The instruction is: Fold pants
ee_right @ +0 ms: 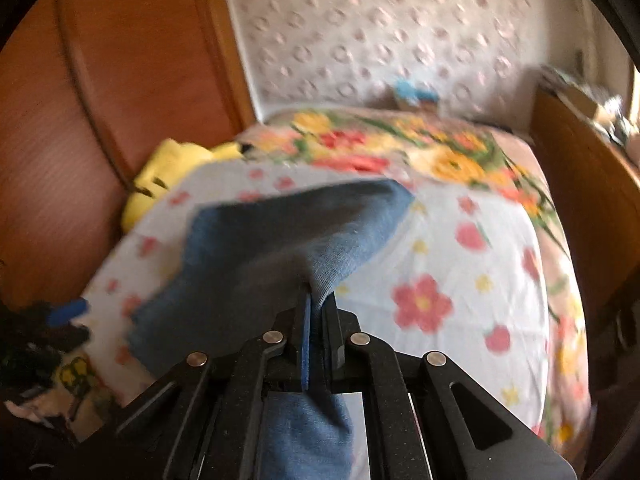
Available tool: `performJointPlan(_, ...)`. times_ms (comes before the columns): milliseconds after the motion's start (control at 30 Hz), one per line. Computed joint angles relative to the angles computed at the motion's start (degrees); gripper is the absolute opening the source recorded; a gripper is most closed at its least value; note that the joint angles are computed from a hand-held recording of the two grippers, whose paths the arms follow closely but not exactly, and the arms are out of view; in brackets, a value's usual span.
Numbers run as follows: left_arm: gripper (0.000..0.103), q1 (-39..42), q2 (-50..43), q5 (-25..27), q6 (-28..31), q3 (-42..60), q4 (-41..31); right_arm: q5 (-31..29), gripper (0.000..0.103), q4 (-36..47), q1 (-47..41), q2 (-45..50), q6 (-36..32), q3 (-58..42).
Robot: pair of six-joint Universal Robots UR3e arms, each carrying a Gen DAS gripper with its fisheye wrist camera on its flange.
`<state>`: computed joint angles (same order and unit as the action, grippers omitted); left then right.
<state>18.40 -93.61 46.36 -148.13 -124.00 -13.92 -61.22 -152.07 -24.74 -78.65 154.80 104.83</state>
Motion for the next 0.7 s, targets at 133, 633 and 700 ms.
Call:
performJointPlan(133,0.035,-5.19,-3.86,2.88,-1.76,3.43,0.99,-0.63,0.025,-3.21,-2.00,1.03,-0.66,4.12)
performJointPlan(633,0.035,-14.55,-11.87,10.81,-3.31,5.81,2.62,3.71,0.056,-9.20,-9.88,-3.85,-7.11,22.47)
performJointPlan(700,0.035,-14.96,-12.74,11.83,-3.24,6.00,2.56,3.65,0.056,-11.44,-9.97,-3.33,-6.70,23.78)
